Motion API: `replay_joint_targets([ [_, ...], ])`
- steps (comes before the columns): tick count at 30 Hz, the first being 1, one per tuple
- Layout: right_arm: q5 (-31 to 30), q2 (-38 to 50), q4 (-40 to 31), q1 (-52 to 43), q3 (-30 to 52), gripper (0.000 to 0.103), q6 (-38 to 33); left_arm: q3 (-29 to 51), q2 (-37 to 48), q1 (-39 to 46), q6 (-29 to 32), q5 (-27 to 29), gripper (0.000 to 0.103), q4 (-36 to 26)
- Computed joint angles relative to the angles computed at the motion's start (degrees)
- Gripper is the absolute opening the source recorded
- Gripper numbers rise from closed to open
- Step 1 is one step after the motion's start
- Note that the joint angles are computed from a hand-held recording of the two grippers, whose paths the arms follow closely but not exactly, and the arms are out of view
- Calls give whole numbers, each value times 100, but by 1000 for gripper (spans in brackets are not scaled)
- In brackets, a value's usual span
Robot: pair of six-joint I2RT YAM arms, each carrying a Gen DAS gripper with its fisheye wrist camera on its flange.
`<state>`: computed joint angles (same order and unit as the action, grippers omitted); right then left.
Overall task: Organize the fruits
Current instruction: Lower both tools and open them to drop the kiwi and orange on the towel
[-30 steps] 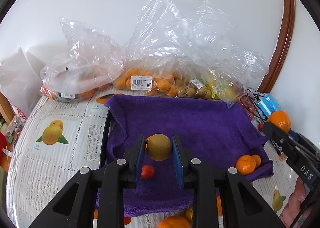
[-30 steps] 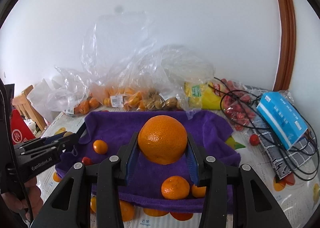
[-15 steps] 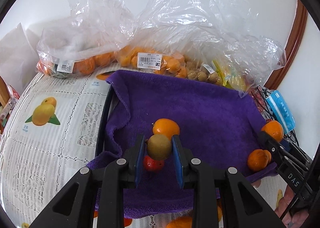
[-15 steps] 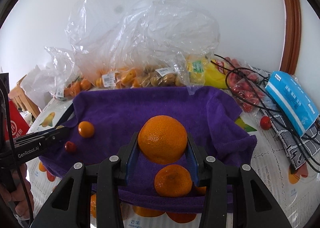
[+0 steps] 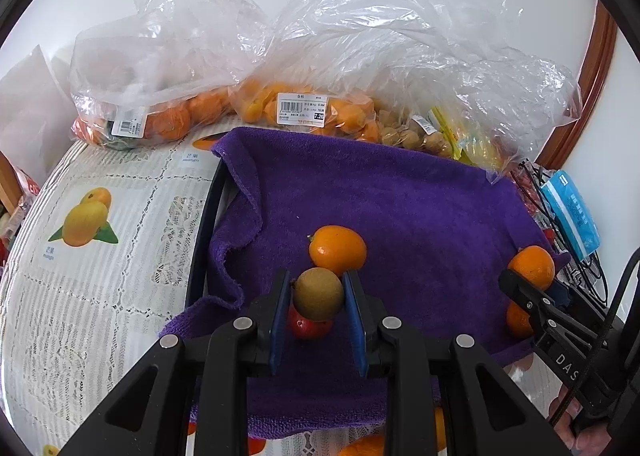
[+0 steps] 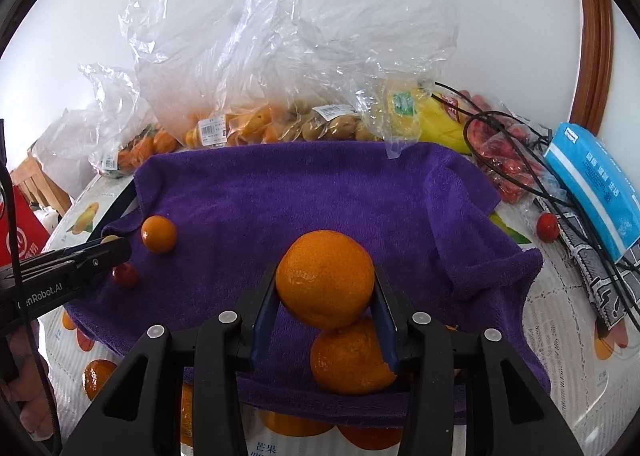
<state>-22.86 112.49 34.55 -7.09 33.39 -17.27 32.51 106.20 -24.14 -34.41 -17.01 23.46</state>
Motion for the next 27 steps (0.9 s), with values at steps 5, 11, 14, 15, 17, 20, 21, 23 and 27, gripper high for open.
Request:
replay_joint_targets([
  [5,71,-10,63,43,-42,44,-46,-31,-47,10,-14,35,25,-11],
  [11,249,-14,196,119,-99,44,-130,-37,-17,-68,19,23,25,71],
  [14,279,-66,303,137,-174,44,-184,-49,-34,-102,57,72,25,118],
  [15,289,-82,368,137,-208,44,-201,-42,-25,-129,72,39,25,123],
  [17,343,-105,468,154,-262,44,-233,16,24,-150,68,17,25,60],
  [20,355,-148,501,152,-296,44,-243,48,70,-151,72,25,25,45],
  [21,332,-174,507,141,-308,44,-231,58,75,-156,80,12,25,31],
  [23,282,-194,514,107,-314,44,-212,55,88,-147,63,31,26,56],
  [27,266,-205,427,66,-271,45,-167,58,77,-158,69,32,26,36],
])
